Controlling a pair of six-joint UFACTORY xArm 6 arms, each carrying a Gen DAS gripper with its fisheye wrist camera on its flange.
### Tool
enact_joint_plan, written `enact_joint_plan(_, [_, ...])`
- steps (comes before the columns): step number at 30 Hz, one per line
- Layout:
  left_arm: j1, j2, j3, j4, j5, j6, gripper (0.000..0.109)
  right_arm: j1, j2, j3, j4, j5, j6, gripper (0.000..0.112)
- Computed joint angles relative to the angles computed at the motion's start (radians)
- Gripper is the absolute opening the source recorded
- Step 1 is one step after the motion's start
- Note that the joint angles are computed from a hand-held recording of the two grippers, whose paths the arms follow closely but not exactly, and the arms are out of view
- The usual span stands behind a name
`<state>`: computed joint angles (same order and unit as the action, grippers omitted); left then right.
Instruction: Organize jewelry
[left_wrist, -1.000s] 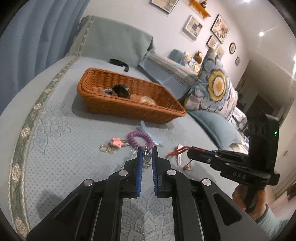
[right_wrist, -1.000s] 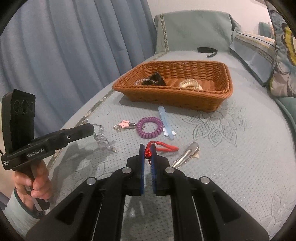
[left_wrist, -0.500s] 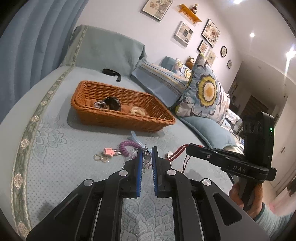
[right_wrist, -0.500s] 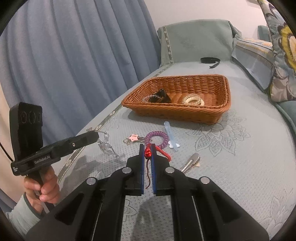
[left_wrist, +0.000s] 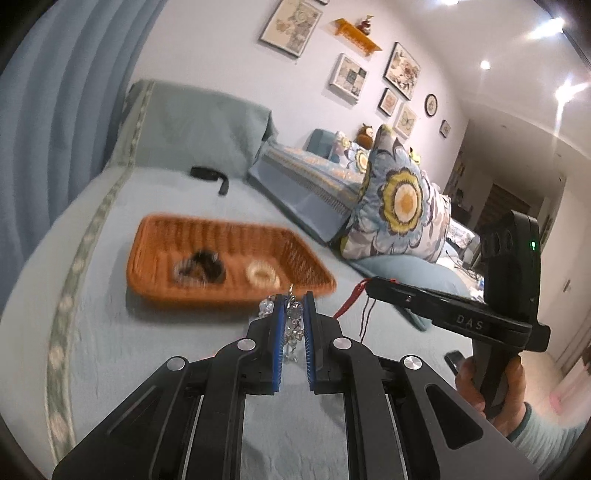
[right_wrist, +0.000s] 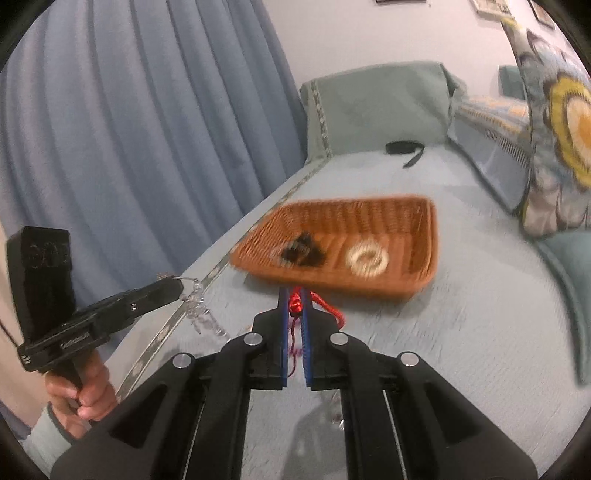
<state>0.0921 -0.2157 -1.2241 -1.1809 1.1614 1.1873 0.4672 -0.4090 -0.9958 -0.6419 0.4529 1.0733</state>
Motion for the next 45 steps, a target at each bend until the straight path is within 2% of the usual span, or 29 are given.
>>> enact_joint_plan(4, [-0.067,0.097,-0.136,0.022,-0.046,-0.026,0.008,-0.048,0.100,-0.151,0.068,0.081,-0.095,0.005])
enact_joint_plan(12, [-0.199,0.307,-0.366,0.096,-0.175,-0.126,0.008,-0.135,0.314,-0.344,0.210,0.116,-0.263,0.005])
enact_joint_plan(14, [-0.224,0.350,-0.401,0.128,-0.206,-0.159,0.008,-0.146,0.366,-0.388,0.204,0.162,-0.257,0.005])
enact_joint_plan(17, [-0.240,0.412,-0.445,0.152,-0.217,-0.203,0.008,-0.174,0.411,-0.399,0.286,0.150,-0.298,0.005])
enact_joint_plan(28, [-0.275,0.483,-0.452,0.200,-0.261,-0.238,0.008,-0.195,0.468,-0.398,0.329,0.150,-0.325,0.005])
enact_joint_plan(29, [-0.277,0.481,-0.446,0.202,-0.275,-0.238,0.009,-0.195,0.472,-0.402,0.338,0.157,-0.335,0.005])
enact_joint_plan(30, [-0.279,0.478,-0.442,0.207,-0.282,-0.239,0.017,-0.195,0.475,-0.406,0.346,0.165,-0.343,0.005])
enact_joint_plan(31, [-0.278,0.475,-0.441,0.217,-0.283,-0.246,0.035,-0.194,0.480,-0.416,0.356,0.184,-0.354,0.006])
enact_joint_plan(33, [-0.273,0.454,-0.421,0.220,-0.292,-0.239,0.049,-0.192,0.477,-0.420,0.369,0.206,-0.364,0.014])
enact_joint_plan(35, [-0.260,0.433,-0.407,0.227,-0.270,-0.224,0.049,-0.194,0.456,-0.399,0.374,0.198,-0.363,0.040])
enact_joint_plan(37, [-0.248,0.405,-0.382,0.248,-0.267,-0.221,0.049,-0.187,0.417,-0.368,0.350,0.194,-0.334,0.050])
enact_joint_plan(42, [-0.175,0.328,-0.311,0.222,-0.204,-0.204,0.049,-0.162,0.310,-0.270,0.370,0.169,-0.320,0.050])
enact_joint_plan(45, [-0.130,0.275,-0.261,0.186,-0.166,-0.191,0.049,-0.123,0.241,-0.216,0.289,0.183,-0.248,0.050])
